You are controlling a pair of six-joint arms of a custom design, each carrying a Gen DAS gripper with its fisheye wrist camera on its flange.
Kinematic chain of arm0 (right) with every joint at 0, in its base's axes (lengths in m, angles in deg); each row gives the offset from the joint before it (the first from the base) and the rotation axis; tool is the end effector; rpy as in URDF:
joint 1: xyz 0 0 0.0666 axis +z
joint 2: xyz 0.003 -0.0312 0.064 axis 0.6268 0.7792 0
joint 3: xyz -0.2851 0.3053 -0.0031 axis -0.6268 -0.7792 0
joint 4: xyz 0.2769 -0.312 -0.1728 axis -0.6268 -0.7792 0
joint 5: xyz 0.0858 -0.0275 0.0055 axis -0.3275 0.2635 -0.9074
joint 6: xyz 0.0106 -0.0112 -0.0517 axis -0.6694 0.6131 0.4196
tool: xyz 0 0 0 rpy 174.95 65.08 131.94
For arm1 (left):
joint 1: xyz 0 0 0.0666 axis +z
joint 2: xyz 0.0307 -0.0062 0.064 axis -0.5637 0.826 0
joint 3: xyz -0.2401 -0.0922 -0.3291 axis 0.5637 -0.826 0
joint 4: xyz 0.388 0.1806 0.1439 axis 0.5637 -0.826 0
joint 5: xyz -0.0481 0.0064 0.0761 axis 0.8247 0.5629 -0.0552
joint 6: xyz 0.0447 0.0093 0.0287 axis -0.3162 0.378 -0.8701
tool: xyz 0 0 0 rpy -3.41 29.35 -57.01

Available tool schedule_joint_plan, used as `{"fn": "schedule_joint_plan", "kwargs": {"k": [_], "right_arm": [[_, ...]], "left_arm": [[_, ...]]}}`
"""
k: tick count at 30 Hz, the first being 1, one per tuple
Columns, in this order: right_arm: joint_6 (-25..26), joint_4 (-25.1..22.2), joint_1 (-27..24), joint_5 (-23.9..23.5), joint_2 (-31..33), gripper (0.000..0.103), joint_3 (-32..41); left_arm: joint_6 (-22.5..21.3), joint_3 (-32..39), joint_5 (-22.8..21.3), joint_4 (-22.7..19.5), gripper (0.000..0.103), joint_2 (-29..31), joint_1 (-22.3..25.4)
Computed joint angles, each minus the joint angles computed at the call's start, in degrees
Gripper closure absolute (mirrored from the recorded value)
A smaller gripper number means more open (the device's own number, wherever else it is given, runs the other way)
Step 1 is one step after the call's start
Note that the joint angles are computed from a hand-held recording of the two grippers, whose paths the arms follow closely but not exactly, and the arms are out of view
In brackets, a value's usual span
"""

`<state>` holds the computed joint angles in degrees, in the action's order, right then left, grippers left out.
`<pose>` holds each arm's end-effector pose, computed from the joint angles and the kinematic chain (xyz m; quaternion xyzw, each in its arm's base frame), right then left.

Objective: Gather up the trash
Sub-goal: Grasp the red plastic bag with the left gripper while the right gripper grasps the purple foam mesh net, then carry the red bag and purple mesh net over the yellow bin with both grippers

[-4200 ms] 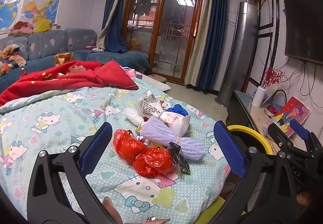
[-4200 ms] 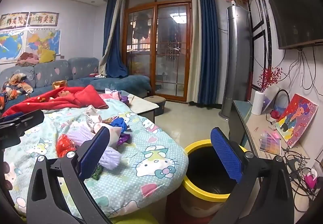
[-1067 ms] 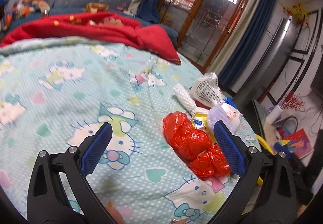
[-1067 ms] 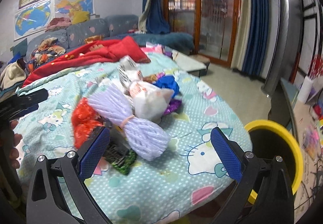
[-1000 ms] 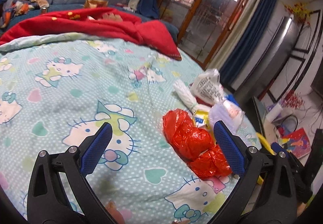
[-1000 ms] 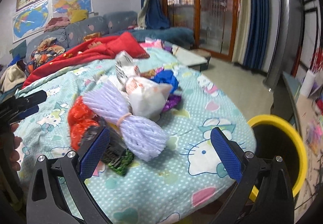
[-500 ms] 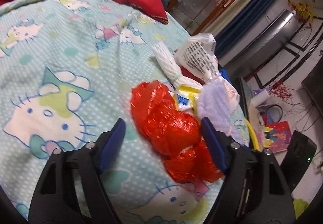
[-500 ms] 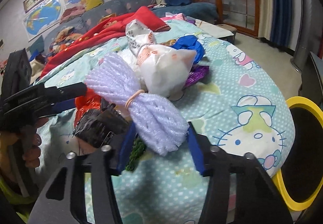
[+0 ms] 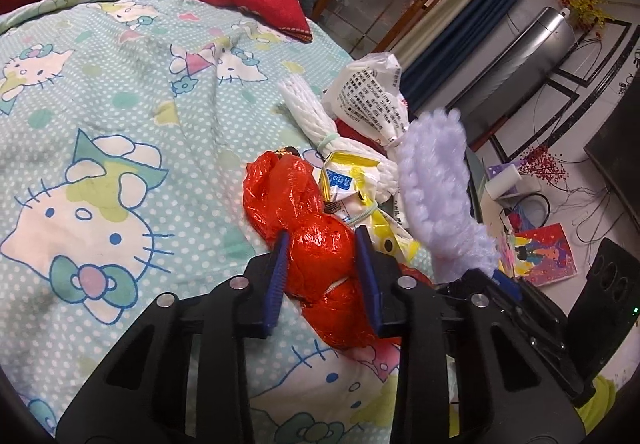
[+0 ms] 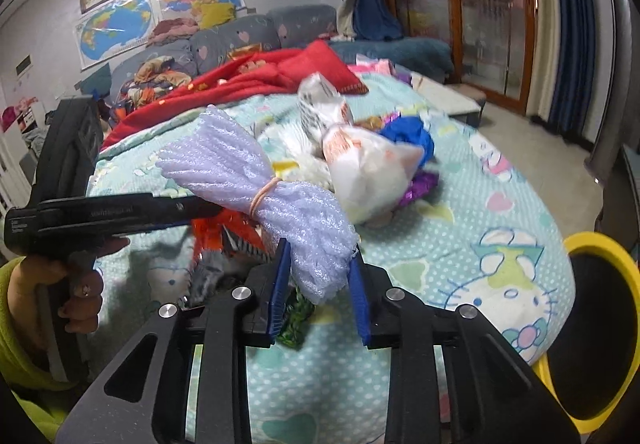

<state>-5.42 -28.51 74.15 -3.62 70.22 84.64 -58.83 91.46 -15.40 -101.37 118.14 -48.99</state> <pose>0.3310 0.2344 0.3847 -0.2042 0.8790 0.1657 0.3978 0.3586 -0.1033 0.3738 -0.0768 0.9021 -0.2605 0.3353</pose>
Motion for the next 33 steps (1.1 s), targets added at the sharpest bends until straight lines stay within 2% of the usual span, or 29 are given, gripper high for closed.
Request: {"fn": "schedule_joint_plan", "kwargs": {"k": [6,15,21,27,33], "right_arm": [[-1.06,1.96,-0.40,2.84,-0.95,0.076,-0.13],[-3.00,2.07,-3.02,3.89,-2.28,0.076,0.14],[-4.41,1.23,-4.78,5.69,-3.78,0.076,0.07],[-6.36,0.71,-6.72,8.57,-6.40,0.076,-0.84],[-9.44,-1.94,-9.96,10.82,-7.99,0.076,-1.25]], "left_arm": [[-0.08,-0.39,-1.25,0.46,0.081,-2.72,0.73],[-2.99,0.87,-8.76,2.21,0.081,-6.56,-1.27],[-5.18,3.40,-10.62,2.91,0.081,-5.17,-3.74],[-7.67,5.84,-12.46,3.85,0.081,-2.55,-8.27],[-9.41,8.17,-13.23,4.67,0.081,0.41,-11.80]]}}
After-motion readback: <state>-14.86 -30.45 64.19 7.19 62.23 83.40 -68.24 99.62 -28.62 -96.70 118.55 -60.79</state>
